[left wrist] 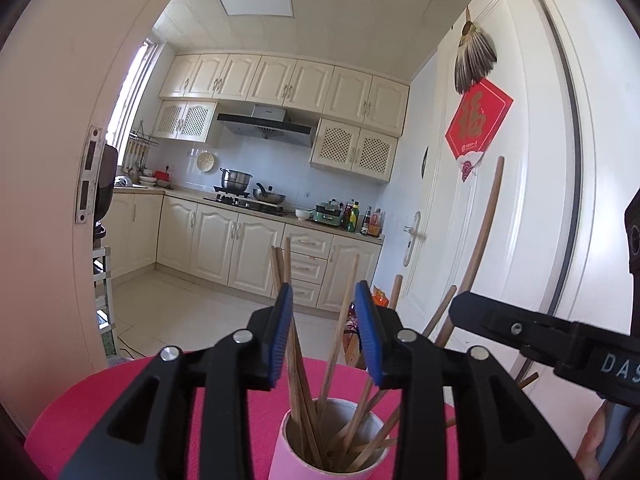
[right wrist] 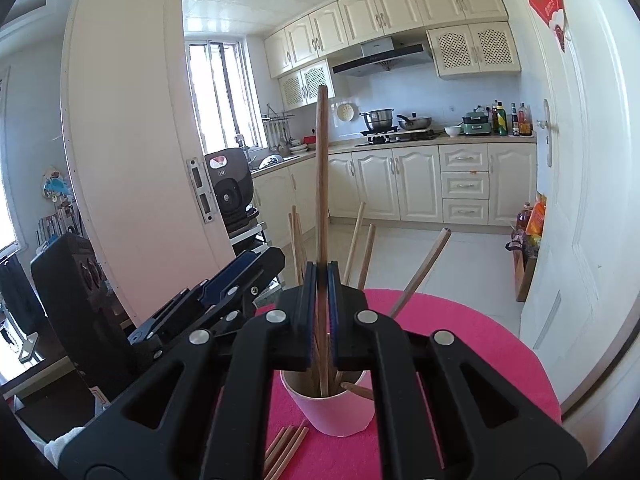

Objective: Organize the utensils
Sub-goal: 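Open the left tool over the cup while the right tool releases its chopstick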

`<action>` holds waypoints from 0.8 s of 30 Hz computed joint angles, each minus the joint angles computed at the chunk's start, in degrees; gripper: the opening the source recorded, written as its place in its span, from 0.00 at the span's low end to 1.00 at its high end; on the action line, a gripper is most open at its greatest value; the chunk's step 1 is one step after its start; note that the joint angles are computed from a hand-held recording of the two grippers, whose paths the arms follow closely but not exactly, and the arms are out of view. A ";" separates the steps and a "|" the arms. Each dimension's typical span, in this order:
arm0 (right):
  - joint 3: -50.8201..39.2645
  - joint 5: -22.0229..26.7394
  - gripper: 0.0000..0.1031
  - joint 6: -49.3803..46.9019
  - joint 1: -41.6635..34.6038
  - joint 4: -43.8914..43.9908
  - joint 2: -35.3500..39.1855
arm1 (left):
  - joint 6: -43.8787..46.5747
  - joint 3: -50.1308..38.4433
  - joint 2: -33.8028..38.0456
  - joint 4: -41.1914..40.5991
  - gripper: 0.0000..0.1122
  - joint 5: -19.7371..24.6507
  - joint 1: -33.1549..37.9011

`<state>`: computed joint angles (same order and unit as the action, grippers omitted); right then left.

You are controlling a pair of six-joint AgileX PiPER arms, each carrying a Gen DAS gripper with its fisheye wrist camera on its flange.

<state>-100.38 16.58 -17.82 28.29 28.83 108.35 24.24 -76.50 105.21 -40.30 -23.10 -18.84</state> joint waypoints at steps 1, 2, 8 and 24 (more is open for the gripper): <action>0.18 -0.13 0.06 0.30 0.06 -0.23 -0.04 | 1.34 0.47 -0.57 -1.03 0.31 -0.08 -0.22; 0.03 0.06 0.06 1.51 0.17 -1.31 -0.01 | 2.95 0.83 -1.15 -2.34 0.33 -0.05 -0.44; 1.54 -1.35 0.06 10.52 1.23 -9.74 -1.04 | 8.47 3.09 -4.15 -6.65 0.35 0.27 -1.13; 11.83 -6.22 0.26 27.77 3.24 -26.82 -9.32 | 19.72 11.45 -13.90 -15.34 0.55 -3.89 -5.32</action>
